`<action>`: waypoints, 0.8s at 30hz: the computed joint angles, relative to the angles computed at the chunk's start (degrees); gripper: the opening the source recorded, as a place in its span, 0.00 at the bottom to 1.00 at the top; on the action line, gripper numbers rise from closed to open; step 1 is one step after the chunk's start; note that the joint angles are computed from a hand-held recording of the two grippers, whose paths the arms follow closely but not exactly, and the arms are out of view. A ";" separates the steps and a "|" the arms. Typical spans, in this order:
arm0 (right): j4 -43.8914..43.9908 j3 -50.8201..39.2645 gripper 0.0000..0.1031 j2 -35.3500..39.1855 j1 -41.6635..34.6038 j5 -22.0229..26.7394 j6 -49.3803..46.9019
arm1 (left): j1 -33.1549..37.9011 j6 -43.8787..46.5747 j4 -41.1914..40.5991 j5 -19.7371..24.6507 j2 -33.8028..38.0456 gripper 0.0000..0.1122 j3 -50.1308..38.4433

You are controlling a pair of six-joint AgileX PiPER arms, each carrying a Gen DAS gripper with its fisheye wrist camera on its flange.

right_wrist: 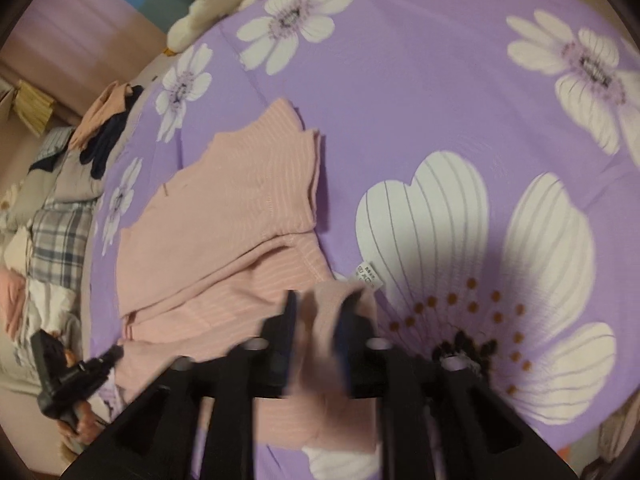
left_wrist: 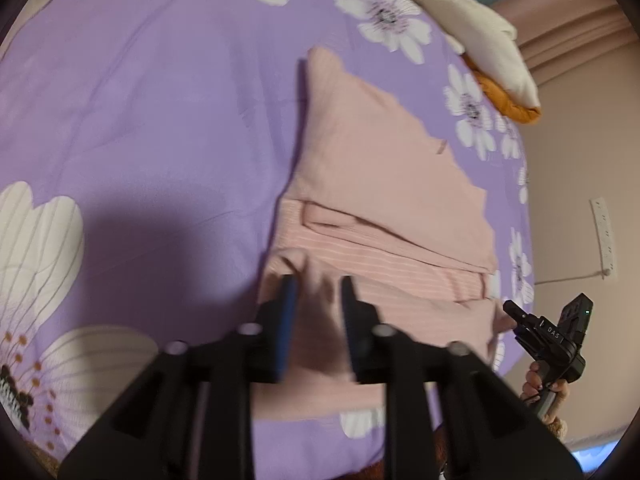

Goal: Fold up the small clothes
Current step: 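Grasp the sweater hem with the left gripper while the right gripper grasps the tagged hem, then lift the hem with both grippers, fold it toward the collar, and release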

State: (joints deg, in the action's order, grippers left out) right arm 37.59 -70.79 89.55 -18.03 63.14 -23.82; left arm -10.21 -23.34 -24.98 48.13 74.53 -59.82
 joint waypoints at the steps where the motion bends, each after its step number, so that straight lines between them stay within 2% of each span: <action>1: 0.31 0.54 0.45 -0.92 -0.27 0.23 -0.68 | -0.58 -0.09 -0.20 -0.10 -0.82 0.36 0.03; 3: -0.03 0.49 0.45 -1.57 -0.05 0.86 -1.23 | -1.39 0.44 -0.91 0.29 -2.15 0.48 0.14; 8: -1.45 1.71 0.45 -2.02 1.49 0.89 -2.17 | -4.09 0.67 -1.74 1.28 -0.55 0.47 0.28; 10: -1.77 2.08 0.33 -1.80 2.62 0.06 -1.92 | -4.49 1.29 -2.69 0.86 0.41 0.46 0.63; 11: -1.89 2.22 0.22 -1.39 2.98 -0.16 -1.76 | -4.41 2.34 -3.88 0.62 1.30 0.37 0.57; 12: -2.17 2.08 0.10 -0.86 3.43 -0.16 -1.43 | -4.37 2.75 -4.72 0.17 2.24 0.21 0.69; 13: -2.34 1.97 0.07 -0.95 3.81 -0.04 -0.99 | -4.34 2.42 -4.87 0.08 3.00 0.12 0.54; 14: -2.30 1.86 0.07 -0.93 3.98 0.09 -1.08 | -4.19 2.43 -5.29 0.14 3.62 0.08 0.28; 20: 5.42 0.36 0.07 -2.19 1.17 2.10 -5.81 | -3.48 1.71 -4.59 -2.22 0.56 0.06 -0.49; 24: 8.34 -3.66 0.07 -0.31 1.38 2.67 -5.31 | -0.93 3.44 -6.55 -2.82 -0.32 0.06 -2.43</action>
State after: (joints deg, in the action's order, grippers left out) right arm 45.93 -74.45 89.24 -16.65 65.81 -29.13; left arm -11.14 -19.90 -31.53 45.30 74.21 -62.24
